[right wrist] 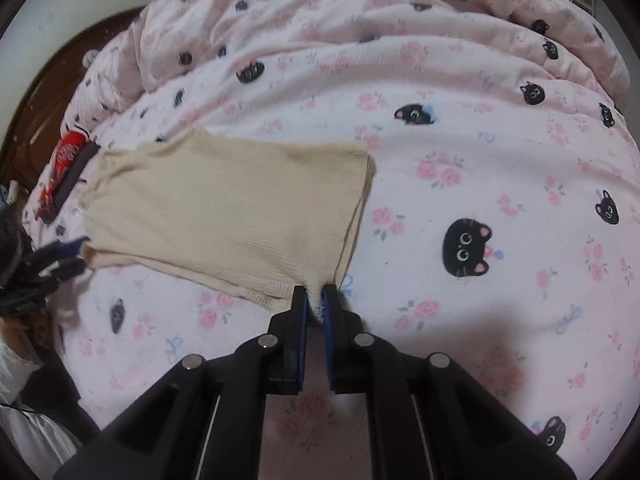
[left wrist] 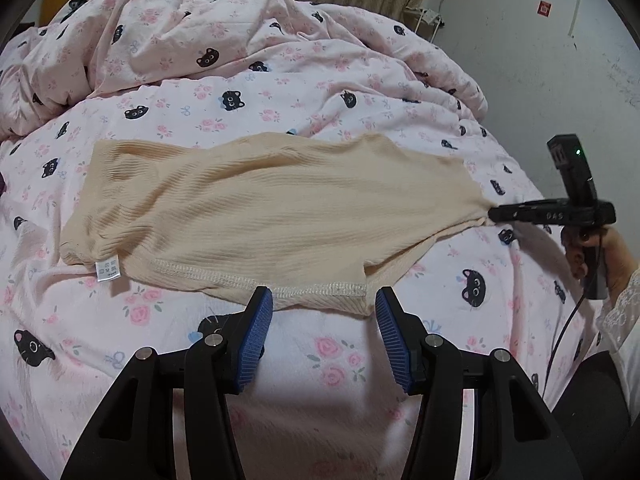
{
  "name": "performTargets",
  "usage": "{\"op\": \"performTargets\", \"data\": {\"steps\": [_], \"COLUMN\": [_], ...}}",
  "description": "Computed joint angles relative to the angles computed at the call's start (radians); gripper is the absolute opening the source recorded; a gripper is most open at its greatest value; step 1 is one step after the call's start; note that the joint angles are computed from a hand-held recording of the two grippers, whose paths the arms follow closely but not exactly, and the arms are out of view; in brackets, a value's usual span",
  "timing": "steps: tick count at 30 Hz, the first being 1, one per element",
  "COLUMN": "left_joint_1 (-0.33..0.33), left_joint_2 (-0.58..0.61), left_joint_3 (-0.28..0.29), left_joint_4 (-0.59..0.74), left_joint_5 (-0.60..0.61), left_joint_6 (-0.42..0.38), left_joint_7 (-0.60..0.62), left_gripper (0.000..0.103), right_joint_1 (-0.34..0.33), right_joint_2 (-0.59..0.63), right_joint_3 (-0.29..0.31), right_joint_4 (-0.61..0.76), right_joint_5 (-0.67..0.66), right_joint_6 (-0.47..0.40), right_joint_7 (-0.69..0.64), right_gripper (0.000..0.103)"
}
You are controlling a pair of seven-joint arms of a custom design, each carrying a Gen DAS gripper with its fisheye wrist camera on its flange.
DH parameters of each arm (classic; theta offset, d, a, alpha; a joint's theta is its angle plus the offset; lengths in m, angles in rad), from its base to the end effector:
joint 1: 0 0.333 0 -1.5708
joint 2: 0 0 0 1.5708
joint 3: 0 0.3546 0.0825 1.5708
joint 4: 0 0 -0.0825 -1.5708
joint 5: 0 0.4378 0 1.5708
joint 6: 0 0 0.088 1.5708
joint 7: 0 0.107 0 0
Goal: Fold clothes
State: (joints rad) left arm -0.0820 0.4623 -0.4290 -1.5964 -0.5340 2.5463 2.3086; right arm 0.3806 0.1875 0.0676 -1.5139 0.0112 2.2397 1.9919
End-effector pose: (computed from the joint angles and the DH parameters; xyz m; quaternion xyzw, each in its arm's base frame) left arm 0.7088 -0.3279 0.4518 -0.3558 0.8589 -0.3682 0.0120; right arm 0.6528 0.3090 0.6443 -0.6876 0.6754 -0.0810 0.2537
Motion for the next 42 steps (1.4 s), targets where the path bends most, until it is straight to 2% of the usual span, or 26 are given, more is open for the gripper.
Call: {"op": "performTargets", "data": {"steps": [2, 4, 7, 10, 12, 14, 16, 20, 22, 26, 30, 33, 37, 42], "left_joint_1": [0.023, 0.04, 0.056, 0.055, 0.053, 0.052, 0.054, 0.07, 0.077, 0.085, 0.085, 0.071, -0.001, -0.011], "left_joint_2": [-0.006, -0.013, -0.024, -0.02, -0.009, 0.002, 0.01, 0.016, 0.017, 0.019, 0.03, 0.046, 0.081, 0.115], "left_joint_3": [-0.017, -0.028, -0.033, -0.022, -0.013, -0.005, -0.003, -0.013, -0.019, -0.026, -0.023, -0.01, 0.071, 0.089], "left_joint_4": [-0.004, -0.009, -0.014, -0.003, 0.015, 0.032, 0.044, 0.051, 0.051, 0.054, 0.066, 0.089, 0.141, 0.17], "left_joint_5": [-0.038, -0.076, -0.128, -0.149, -0.146, -0.134, -0.122, -0.117, -0.119, -0.122, -0.117, -0.087, 0.077, 0.194], "left_joint_6": [0.0, 0.01, 0.038, 0.074, 0.086, 0.091, 0.092, 0.098, 0.099, 0.095, 0.094, 0.095, 0.093, 0.076], "left_joint_7": [0.024, 0.055, 0.101, 0.104, 0.086, 0.061, 0.041, 0.032, 0.033, 0.037, 0.027, -0.002, -0.147, -0.286], "left_gripper": [0.048, 0.048, 0.048, 0.048, 0.048, 0.048, 0.048, 0.048, 0.048, 0.048, 0.048, 0.048, 0.048, 0.048], "right_joint_1": [0.005, 0.014, 0.024, 0.022, 0.024, 0.029, 0.051, 0.111, 0.141, 0.154, 0.159, 0.167, 0.174, 0.168], "right_joint_2": [-0.003, -0.024, -0.055, -0.051, -0.019, 0.054, 0.135, 0.316, 0.367, 0.399, 0.438, 0.472, 0.466, 0.456], "right_joint_3": [-0.002, -0.006, 0.001, 0.041, 0.071, 0.113, 0.129, 0.122, 0.099, 0.084, 0.078, 0.077, 0.072, 0.086], "right_joint_4": [0.004, -0.012, -0.033, -0.026, 0.012, 0.095, 0.191, 0.424, 0.497, 0.537, 0.592, 0.648, 0.643, 0.635], "right_joint_5": [-0.019, -0.062, -0.118, -0.003, 0.111, 0.255, 0.313, 0.319, 0.287, 0.291, 0.282, 0.274, 0.258, 0.276], "right_joint_6": [-0.003, 0.014, 0.066, 0.184, 0.218, 0.199, 0.148, 0.009, -0.024, -0.006, -0.037, -0.067, -0.07, -0.083], "right_joint_7": [0.01, 0.036, 0.053, -0.1, -0.224, -0.367, -0.426, -0.453, -0.441, -0.416, -0.391, -0.394, -0.408, -0.452], "right_gripper": [0.015, 0.031, 0.033, 0.033, 0.033, 0.033, 0.033, 0.031, 0.03, 0.03, 0.028, 0.005, 0.003, 0.003]}}
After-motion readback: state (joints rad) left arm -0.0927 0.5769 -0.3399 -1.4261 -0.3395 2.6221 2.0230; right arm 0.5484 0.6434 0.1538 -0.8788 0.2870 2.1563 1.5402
